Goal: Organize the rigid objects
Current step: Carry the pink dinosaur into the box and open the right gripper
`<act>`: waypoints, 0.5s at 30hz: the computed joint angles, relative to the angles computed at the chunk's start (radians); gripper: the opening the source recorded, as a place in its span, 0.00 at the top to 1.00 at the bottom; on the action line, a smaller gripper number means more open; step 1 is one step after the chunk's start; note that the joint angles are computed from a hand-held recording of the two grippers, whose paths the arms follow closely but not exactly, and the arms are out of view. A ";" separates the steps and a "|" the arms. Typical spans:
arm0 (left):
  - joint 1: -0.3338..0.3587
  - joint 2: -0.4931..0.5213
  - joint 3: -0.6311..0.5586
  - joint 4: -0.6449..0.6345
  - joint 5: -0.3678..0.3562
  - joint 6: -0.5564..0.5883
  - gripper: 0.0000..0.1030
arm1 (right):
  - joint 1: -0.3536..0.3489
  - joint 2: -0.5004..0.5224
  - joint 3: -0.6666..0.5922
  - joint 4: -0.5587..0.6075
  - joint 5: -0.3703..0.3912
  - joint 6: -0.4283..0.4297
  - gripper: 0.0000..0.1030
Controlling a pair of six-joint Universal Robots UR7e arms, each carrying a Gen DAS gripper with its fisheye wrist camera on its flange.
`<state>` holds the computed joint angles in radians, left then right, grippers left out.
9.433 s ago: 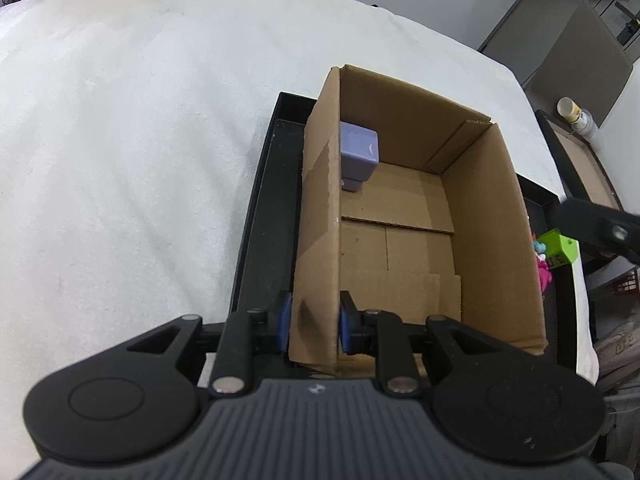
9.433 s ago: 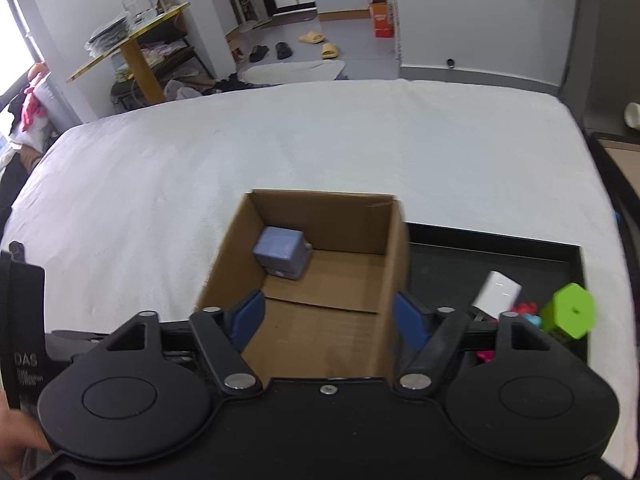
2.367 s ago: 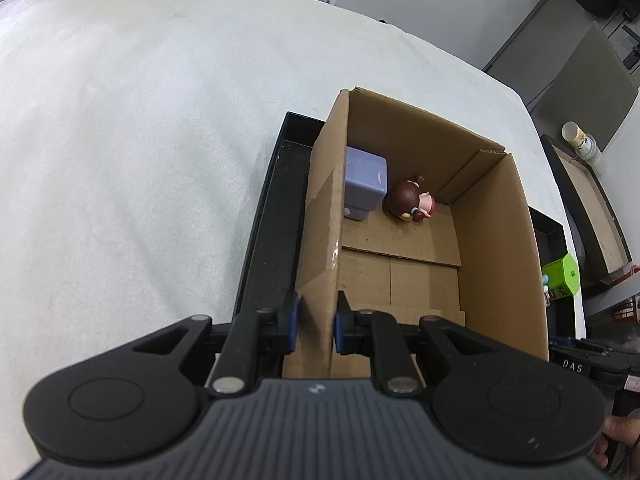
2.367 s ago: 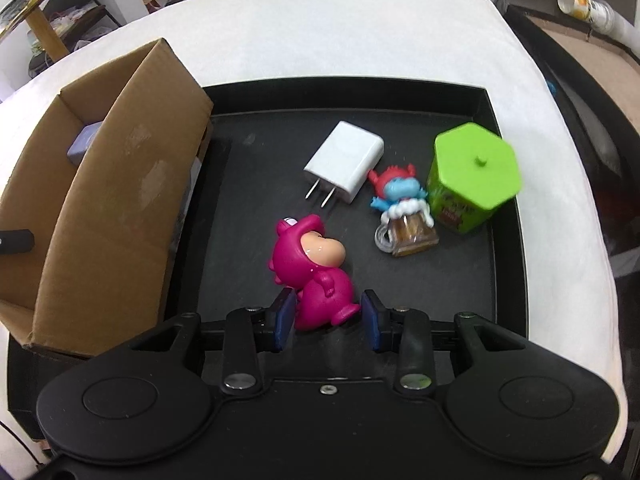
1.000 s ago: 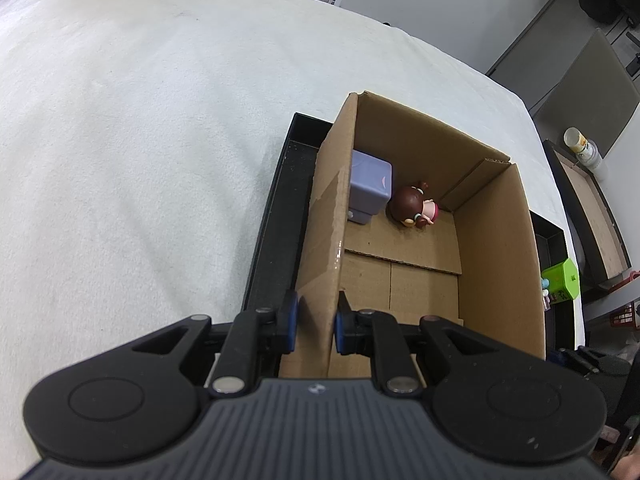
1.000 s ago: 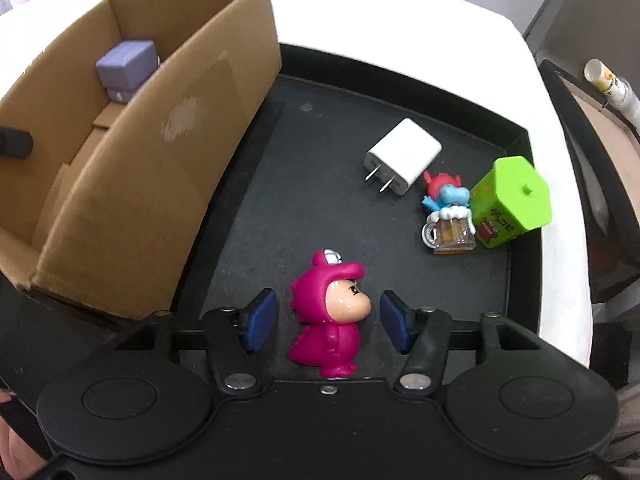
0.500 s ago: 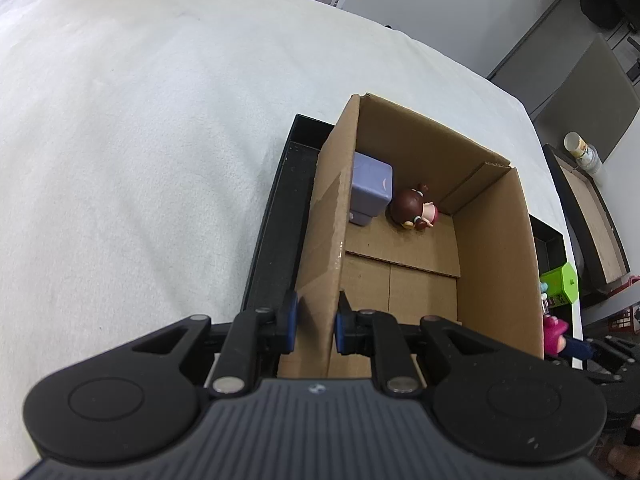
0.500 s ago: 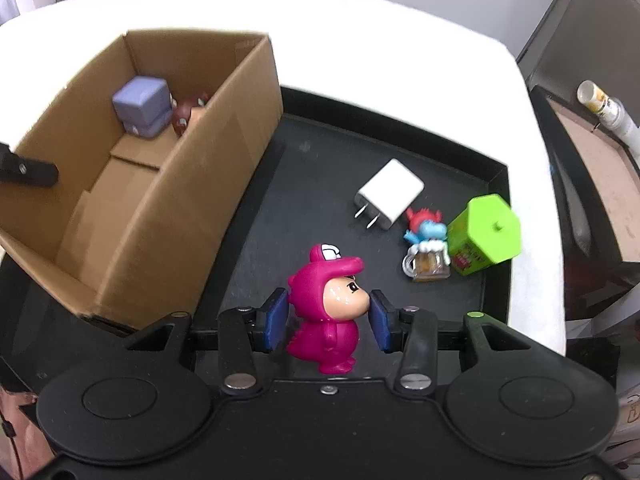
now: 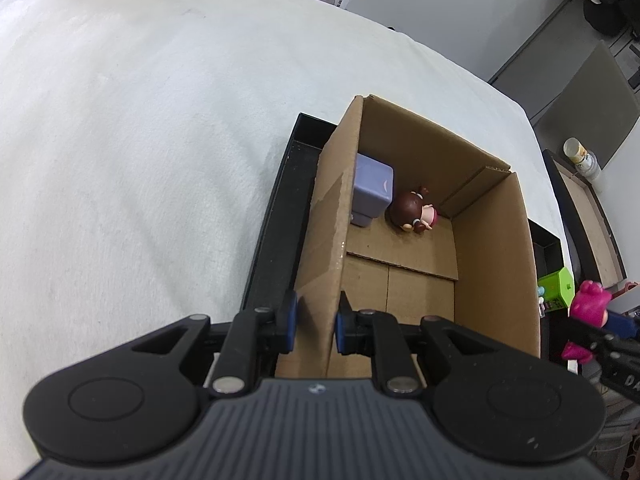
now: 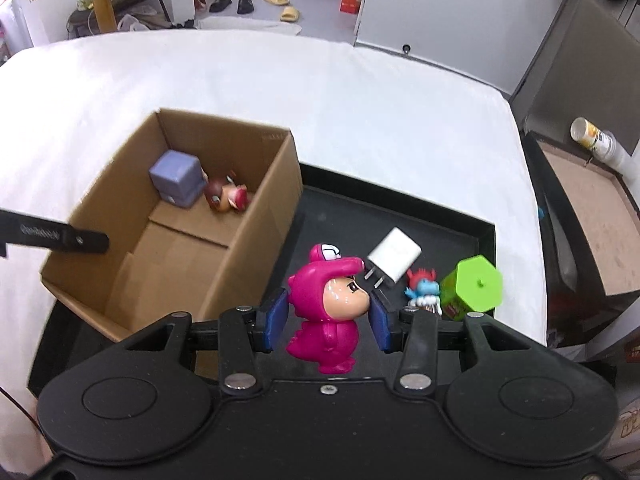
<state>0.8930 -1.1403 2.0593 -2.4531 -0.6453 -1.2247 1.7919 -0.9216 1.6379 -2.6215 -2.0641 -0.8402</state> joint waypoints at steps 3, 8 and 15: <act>0.001 -0.003 0.007 -0.014 -0.004 0.010 0.83 | 0.009 0.000 -0.006 0.000 0.013 -0.001 0.58; 0.003 -0.006 0.012 -0.031 -0.009 0.025 0.83 | 0.025 0.003 -0.014 0.000 0.033 0.006 0.58; 0.004 -0.006 0.017 -0.047 -0.012 0.032 0.82 | 0.043 0.014 -0.026 0.010 0.067 0.014 0.58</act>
